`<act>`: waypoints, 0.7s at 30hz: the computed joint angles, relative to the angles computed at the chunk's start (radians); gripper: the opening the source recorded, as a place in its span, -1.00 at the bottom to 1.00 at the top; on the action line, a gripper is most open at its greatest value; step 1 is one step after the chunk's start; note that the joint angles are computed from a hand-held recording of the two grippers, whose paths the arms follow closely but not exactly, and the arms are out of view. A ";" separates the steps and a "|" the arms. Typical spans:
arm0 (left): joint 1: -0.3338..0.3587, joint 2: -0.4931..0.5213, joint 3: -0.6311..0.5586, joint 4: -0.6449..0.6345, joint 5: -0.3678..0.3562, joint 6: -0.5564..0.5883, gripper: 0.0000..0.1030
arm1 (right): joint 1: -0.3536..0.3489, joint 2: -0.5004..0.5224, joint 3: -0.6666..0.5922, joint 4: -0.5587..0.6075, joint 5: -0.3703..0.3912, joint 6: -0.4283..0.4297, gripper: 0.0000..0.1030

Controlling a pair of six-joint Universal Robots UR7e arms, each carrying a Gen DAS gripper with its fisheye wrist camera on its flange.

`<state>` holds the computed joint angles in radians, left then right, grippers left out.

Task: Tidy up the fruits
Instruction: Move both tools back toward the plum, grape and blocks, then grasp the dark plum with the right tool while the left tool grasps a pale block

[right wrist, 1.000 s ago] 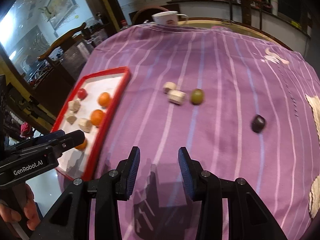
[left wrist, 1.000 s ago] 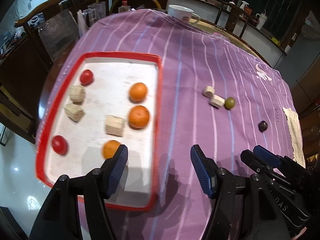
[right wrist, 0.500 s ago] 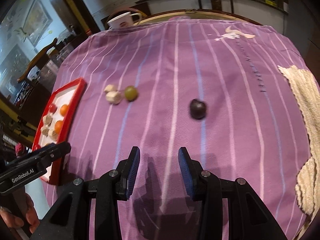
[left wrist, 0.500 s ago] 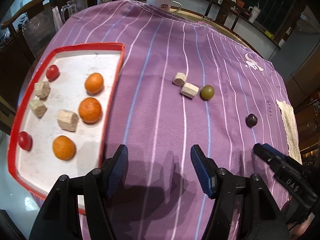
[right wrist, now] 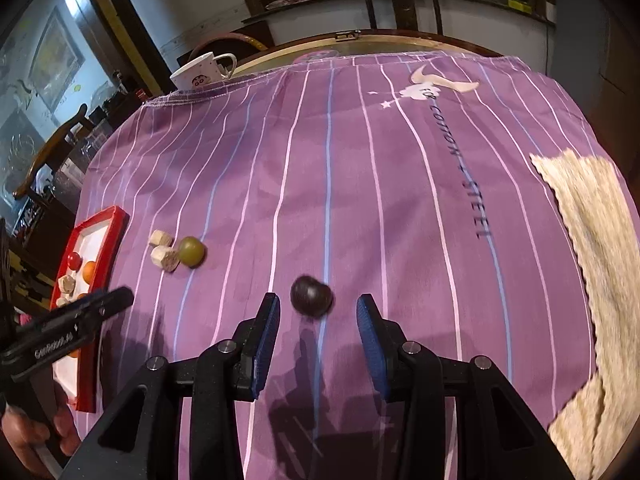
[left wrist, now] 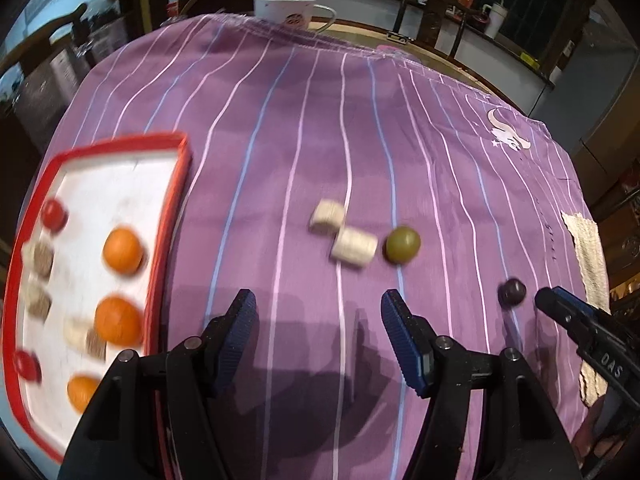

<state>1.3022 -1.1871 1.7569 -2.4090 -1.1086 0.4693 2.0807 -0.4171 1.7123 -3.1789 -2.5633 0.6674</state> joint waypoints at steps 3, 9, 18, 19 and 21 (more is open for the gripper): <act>0.000 0.034 -0.021 -0.006 -0.009 0.009 0.25 | -0.012 0.004 -0.012 0.008 -0.001 -0.023 -0.15; 0.002 0.078 -0.042 -0.005 -0.023 0.029 0.25 | -0.036 0.010 -0.018 0.018 0.018 -0.040 -0.15; 0.016 0.107 -0.076 0.034 -0.072 0.014 0.17 | -0.041 0.023 -0.036 0.034 0.016 -0.056 -0.15; 0.017 0.107 -0.077 0.037 -0.076 0.013 0.12 | -0.042 0.025 -0.038 0.033 0.019 -0.057 -0.15; 0.019 0.107 -0.083 0.050 -0.088 0.010 -0.06 | -0.043 0.028 -0.041 0.032 0.024 -0.058 -0.15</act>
